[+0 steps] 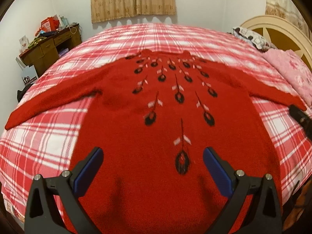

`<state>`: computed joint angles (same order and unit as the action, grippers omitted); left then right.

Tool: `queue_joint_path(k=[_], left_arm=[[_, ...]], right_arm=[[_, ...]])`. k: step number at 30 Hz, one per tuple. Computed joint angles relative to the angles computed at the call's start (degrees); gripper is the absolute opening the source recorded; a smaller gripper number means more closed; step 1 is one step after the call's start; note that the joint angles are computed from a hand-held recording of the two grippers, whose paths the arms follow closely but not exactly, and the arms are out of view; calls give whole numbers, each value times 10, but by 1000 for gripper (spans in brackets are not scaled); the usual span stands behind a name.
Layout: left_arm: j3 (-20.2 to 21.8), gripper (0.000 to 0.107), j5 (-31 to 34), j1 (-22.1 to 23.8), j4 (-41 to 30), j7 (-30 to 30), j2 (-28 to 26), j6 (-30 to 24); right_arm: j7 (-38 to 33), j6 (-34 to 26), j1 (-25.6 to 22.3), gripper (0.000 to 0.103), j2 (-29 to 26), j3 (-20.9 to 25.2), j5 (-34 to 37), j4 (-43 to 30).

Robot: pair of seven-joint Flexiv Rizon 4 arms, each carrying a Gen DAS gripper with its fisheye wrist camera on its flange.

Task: Fold small clothes
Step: 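Move the right tool to the cuff of the sleeve nearest it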

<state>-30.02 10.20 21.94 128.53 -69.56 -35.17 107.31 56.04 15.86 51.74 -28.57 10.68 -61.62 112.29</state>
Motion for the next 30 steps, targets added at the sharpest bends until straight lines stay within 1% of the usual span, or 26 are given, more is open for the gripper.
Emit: queue_joint_path(k=[1, 3, 6, 9, 10, 12, 13, 14, 16, 18, 21, 23, 26, 28, 30], left_arm=[[0, 103, 1, -1, -9, 2, -4, 2], [15, 103, -3, -18, -29, 6, -9, 10], [21, 103, -7, -28, -59, 8, -18, 9], [-1, 103, -16, -8, -93, 9, -33, -12], [-6, 103, -21, -3, -100, 10, -38, -15], [-7, 103, -32, -4, -120, 10, -49, -17], [7, 103, -41, -17, -134, 9, -54, -15], [20, 103, -48, -29, -145, 8, -57, -13], [51, 103, -66, -62, -172, 8, -64, -19], [79, 103, -82, -93, -197, 10, -73, -27], [106, 103, -97, -123, -221, 16, -84, -29], [127, 103, -111, -147, -236, 17, -90, -36], [130, 103, -128, -158, -248, 21, -93, -60], [135, 103, -137, -169, -250, 22, -91, -65], [164, 103, -149, -199, -257, 22, -88, -71]], right_arm=[[0, -11, -2, 102, 11, 1, 6, 12], [-1, -23, -15, 102, 38, 6, 20, 40], [11, -14, -52, 102, 90, 20, 48, 100], [68, 19, -98, 102, 164, 37, 72, 188], [98, 29, -112, 102, 194, 43, 73, 222], [138, 43, -136, 101, 236, 55, 76, 271], [149, 45, -147, 96, 254, 61, 93, 288], [153, 37, -156, 86, 268, 68, 124, 298], [155, 43, -173, 80, 287, 73, 145, 319], [145, 58, -191, 80, 297, 71, 152, 334], [128, 87, -217, 80, 299, 62, 151, 348], [119, 88, -227, 80, 299, 62, 156, 351], [103, 102, -245, 80, 292, 51, 145, 354], [88, 121, -259, 80, 283, 41, 135, 355], [79, 154, -275, 80, 274, 28, 114, 360]])
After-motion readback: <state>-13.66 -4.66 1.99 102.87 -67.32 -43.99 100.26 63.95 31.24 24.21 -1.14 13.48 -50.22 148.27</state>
